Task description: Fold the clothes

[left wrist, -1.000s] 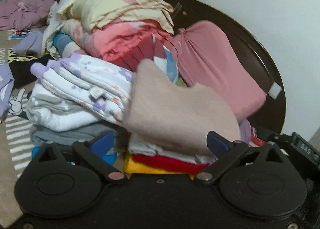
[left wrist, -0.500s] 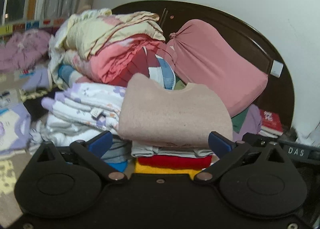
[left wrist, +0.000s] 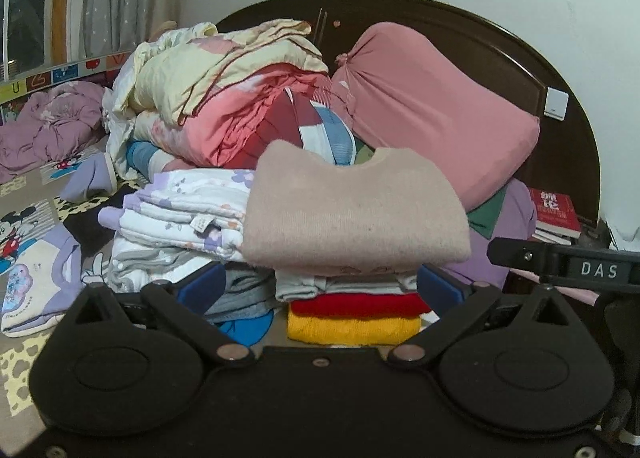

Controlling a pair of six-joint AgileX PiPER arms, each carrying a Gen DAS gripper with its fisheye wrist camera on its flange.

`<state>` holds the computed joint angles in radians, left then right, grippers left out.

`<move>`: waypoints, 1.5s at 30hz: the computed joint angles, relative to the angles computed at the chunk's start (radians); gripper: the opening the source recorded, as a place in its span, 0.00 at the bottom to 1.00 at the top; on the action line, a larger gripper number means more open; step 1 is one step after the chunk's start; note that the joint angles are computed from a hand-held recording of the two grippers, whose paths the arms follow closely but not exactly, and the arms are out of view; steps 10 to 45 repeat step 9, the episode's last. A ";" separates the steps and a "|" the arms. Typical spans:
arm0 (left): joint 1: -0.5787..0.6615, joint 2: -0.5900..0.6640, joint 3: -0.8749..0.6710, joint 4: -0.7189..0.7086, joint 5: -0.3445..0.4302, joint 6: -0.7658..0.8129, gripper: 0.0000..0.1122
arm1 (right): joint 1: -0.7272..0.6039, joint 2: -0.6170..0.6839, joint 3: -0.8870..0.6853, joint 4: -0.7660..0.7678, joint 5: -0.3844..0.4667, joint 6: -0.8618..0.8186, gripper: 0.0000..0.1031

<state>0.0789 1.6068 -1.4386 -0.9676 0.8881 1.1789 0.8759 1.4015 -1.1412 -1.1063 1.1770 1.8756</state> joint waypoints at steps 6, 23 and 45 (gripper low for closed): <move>0.009 -0.025 0.041 -0.007 -0.011 0.026 0.92 | 0.016 0.005 -0.003 0.018 0.002 -0.001 1.00; 0.018 -0.046 0.064 -0.027 -0.016 0.060 0.92 | 0.030 0.009 -0.008 0.023 0.015 -0.002 1.00; 0.018 -0.046 0.064 -0.027 -0.016 0.060 0.92 | 0.030 0.009 -0.008 0.023 0.015 -0.002 1.00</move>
